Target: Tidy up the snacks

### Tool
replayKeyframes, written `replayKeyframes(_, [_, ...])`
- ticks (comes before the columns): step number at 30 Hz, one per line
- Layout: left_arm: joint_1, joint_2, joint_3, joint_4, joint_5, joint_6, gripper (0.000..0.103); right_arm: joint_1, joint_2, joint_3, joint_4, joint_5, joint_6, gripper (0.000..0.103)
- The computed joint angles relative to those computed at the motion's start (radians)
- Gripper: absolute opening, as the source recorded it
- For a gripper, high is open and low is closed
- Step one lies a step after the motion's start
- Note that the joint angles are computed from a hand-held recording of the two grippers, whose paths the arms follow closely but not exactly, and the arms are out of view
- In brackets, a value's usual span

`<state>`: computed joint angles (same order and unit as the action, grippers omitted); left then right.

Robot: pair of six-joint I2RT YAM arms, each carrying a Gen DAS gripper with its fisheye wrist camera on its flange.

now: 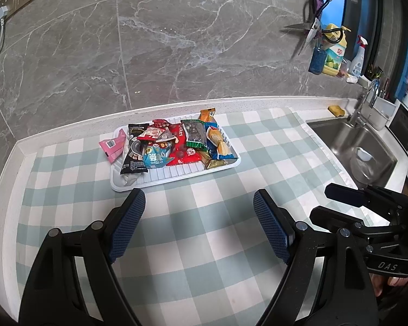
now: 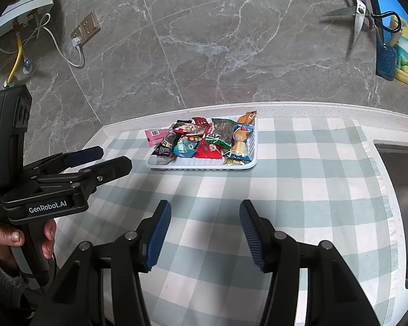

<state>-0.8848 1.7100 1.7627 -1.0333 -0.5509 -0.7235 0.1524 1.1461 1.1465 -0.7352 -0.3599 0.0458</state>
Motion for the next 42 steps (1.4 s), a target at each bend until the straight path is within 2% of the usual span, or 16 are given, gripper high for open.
replayKeyframes(7, [-0.008, -0.01, -0.013, 0.0, -0.012, -0.004, 0.081, 0.002, -0.008, -0.003, -0.002, 0.001, 0.002, 0.056])
replayKeyframes(16, [-0.038, -0.004, 0.018, -0.048, -0.091, -0.015, 0.082, 0.003, -0.012, -0.008, -0.002, -0.001, 0.001, 0.056])
replayKeyframes(18, [-0.043, -0.005, 0.02, -0.049, -0.111, -0.017, 0.084, 0.005, -0.014, -0.011, 0.0, 0.003, 0.002, 0.056])
replayKeyframes(20, [-0.052, -0.009, 0.018, -0.049, -0.144, -0.02, 0.091, 0.006, -0.018, -0.013, -0.001, 0.003, 0.005, 0.056])
replayKeyframes(26, [-0.102, -0.024, 0.01, -0.04, -0.293, -0.002, 0.099, 0.009, -0.029, -0.013, -0.012, 0.002, 0.014, 0.056])
replayKeyframes(30, [-0.099, -0.068, -0.039, 0.026, -0.241, 0.026, 0.1, 0.013, -0.033, -0.015, -0.013, 0.001, 0.017, 0.056])
replayKeyframes(32, [-0.099, -0.055, -0.024, 0.002, -0.245, 0.01, 0.102, 0.016, -0.033, -0.015, -0.015, 0.001, 0.017, 0.056])
replayKeyframes(37, [-0.119, 0.02, 0.056, -0.122, -0.335, -0.024, 0.102, 0.021, -0.033, -0.015, -0.015, 0.006, 0.025, 0.056])
replayKeyframes(42, [-0.128, -0.008, 0.01, -0.073, -0.323, -0.023, 0.102, 0.02, -0.027, -0.022, -0.006, 0.004, 0.036, 0.056])
